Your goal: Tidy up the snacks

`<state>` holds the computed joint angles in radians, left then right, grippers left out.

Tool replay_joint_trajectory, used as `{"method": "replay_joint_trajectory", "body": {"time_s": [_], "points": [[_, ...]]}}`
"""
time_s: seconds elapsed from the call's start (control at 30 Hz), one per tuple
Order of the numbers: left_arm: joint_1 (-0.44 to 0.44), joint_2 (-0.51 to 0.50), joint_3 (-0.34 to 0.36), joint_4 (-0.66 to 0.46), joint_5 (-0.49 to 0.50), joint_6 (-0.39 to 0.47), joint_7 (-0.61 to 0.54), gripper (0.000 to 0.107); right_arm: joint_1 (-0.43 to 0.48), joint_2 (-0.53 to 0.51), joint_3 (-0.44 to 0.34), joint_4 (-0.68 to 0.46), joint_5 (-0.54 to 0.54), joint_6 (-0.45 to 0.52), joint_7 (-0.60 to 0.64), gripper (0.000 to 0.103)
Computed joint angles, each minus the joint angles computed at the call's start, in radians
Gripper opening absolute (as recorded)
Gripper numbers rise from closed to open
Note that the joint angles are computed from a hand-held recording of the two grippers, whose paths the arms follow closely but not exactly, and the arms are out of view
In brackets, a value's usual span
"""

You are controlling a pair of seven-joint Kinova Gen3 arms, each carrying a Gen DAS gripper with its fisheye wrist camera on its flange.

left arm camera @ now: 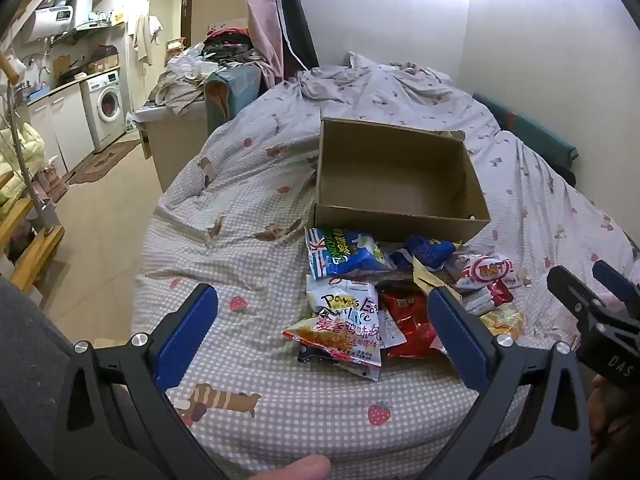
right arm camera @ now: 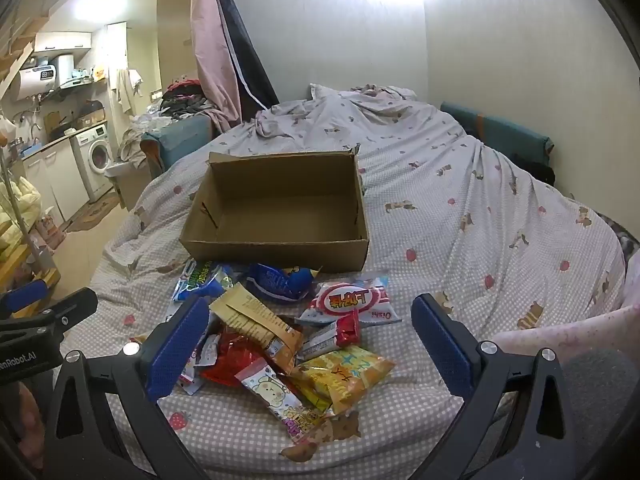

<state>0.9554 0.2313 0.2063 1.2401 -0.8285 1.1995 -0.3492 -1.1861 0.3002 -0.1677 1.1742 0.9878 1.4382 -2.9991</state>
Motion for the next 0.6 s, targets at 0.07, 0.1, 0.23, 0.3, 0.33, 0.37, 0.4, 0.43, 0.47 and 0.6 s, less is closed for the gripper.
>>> {"method": "replay_joint_trajectory", "body": {"time_s": [0.07,0.1,0.23,0.3,0.33,0.37,0.4,0.43,0.47,0.6], "points": [[-0.002,0.003,0.002,-0.008,0.008,0.009,-0.010,0.103,0.000,0.001,0.000,-0.002,-0.002,0.002,0.002,0.103],[-0.001,0.003,0.001,-0.010,0.009,0.011,-0.012,0.103,-0.001,0.001,0.000,-0.001,-0.001,0.002,0.002,0.103],[0.003,0.004,-0.001,-0.009,0.003,0.012,-0.013,0.103,0.001,0.002,0.000,-0.005,-0.006,0.002,0.005,0.103],[0.002,0.003,-0.002,-0.008,0.004,0.010,-0.014,0.103,0.000,0.003,0.001,-0.007,-0.006,0.004,0.008,0.103],[0.004,0.004,-0.002,-0.010,0.001,0.014,-0.014,0.103,0.000,0.002,0.001,-0.009,-0.007,0.004,0.010,0.103],[0.005,0.005,-0.002,-0.010,0.001,0.014,-0.014,0.103,-0.002,0.004,0.002,-0.012,-0.005,0.008,0.011,0.103],[0.003,0.003,-0.003,-0.007,0.002,0.012,-0.015,0.103,-0.003,0.004,0.003,-0.014,-0.004,0.011,0.012,0.103],[0.004,0.003,-0.003,-0.008,0.001,0.014,-0.014,0.103,-0.006,0.004,0.003,-0.016,-0.001,0.015,0.013,0.103],[0.004,0.003,-0.003,-0.008,0.000,0.015,-0.014,0.103,-0.008,0.005,0.004,-0.018,0.002,0.018,0.016,0.103],[0.007,0.006,-0.003,-0.010,-0.004,0.019,-0.015,0.103,-0.005,0.006,0.004,-0.011,0.000,0.008,0.019,0.103]]}}
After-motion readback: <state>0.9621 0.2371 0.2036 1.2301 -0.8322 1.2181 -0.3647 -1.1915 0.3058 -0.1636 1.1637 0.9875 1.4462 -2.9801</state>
